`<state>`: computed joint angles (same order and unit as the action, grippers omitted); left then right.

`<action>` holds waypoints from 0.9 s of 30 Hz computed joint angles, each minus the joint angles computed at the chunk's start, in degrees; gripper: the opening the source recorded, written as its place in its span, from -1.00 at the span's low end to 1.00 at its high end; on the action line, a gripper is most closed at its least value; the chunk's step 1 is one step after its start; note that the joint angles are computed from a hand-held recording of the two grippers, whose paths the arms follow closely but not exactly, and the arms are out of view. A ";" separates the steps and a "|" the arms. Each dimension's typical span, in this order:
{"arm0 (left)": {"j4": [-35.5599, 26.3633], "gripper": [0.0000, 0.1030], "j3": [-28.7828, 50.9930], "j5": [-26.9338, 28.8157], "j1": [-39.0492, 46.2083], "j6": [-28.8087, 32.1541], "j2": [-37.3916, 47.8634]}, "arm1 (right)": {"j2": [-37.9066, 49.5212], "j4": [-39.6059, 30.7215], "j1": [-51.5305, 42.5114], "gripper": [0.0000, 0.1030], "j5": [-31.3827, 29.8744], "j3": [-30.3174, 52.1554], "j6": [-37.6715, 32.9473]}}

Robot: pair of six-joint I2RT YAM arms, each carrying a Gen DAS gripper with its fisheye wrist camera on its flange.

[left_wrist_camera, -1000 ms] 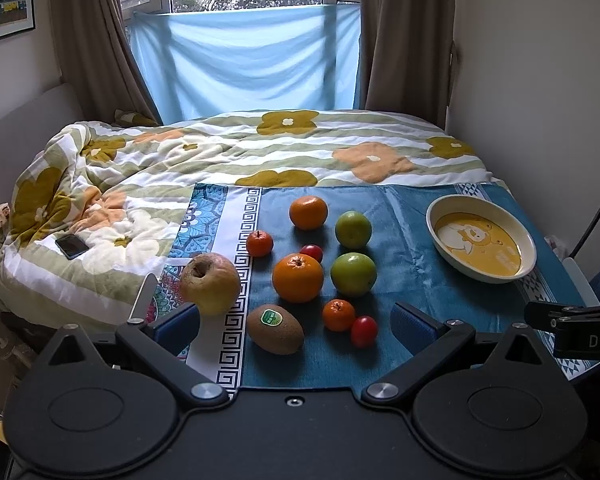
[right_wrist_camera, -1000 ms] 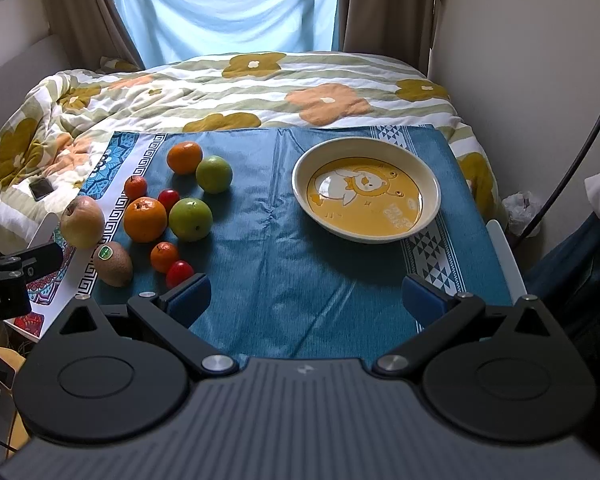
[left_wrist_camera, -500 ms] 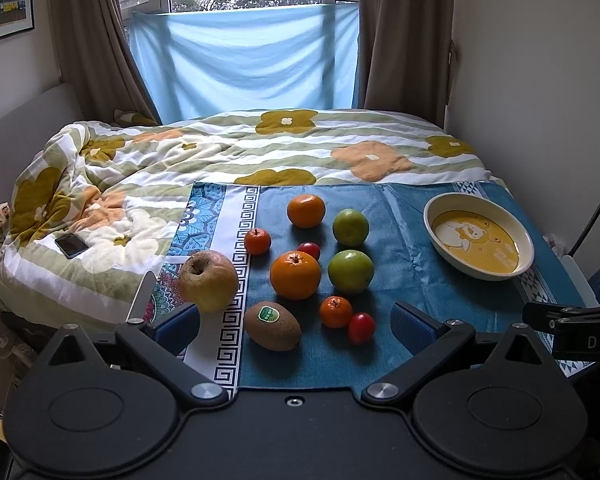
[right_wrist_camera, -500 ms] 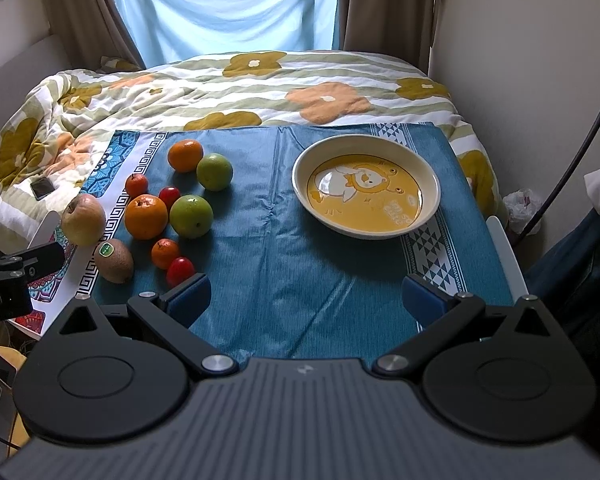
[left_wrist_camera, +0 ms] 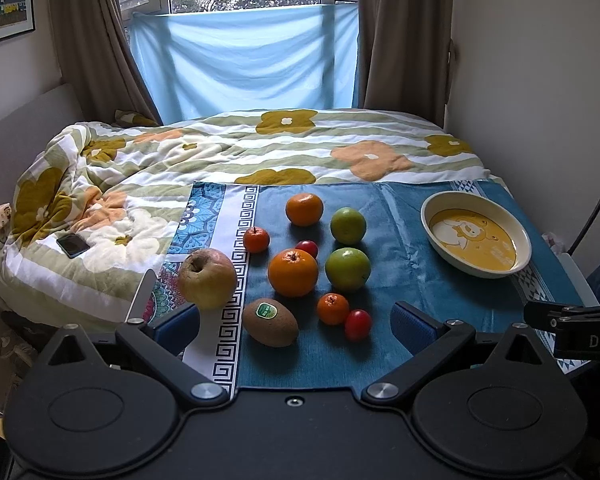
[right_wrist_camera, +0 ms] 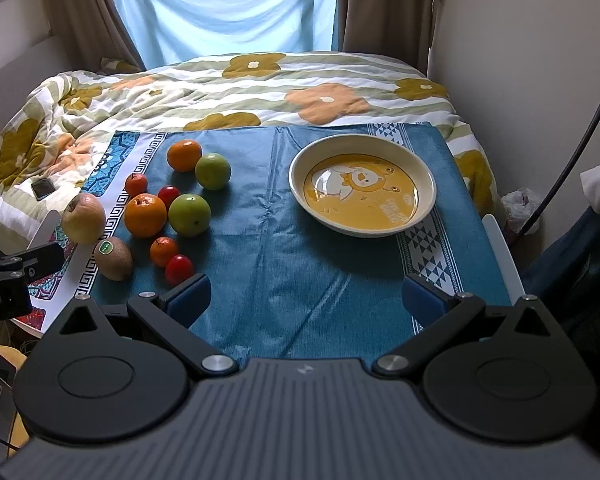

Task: Organize fruits

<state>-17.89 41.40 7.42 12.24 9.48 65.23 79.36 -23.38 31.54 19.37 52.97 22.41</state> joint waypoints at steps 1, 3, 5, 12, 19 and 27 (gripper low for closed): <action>-0.27 1.00 -0.11 -0.24 -0.19 -0.09 -0.36 | -0.08 0.16 -0.04 1.00 -0.07 -0.15 0.00; -0.88 1.00 -0.14 -0.67 -0.48 -0.32 -0.81 | 0.07 -0.34 -0.03 1.00 0.07 0.18 0.19; -1.62 1.00 -0.07 -1.38 -0.87 -0.82 -1.29 | -0.10 -0.78 0.13 1.00 0.26 0.19 0.10; -2.68 1.00 0.92 -4.44 -2.09 -3.45 -0.88 | -0.77 -0.87 -2.87 1.00 -5.04 0.44 -3.12; 2.37 1.00 -1.44 -6.98 -1.80 -3.53 1.38 | 5.43 4.03 -8.05 1.00 -13.45 2.73 -11.97; 8.49 0.99 -1.11 -6.18 0.35 -2.02 11.20 | 17.44 10.53 -10.53 1.00 -19.15 8.41 -15.13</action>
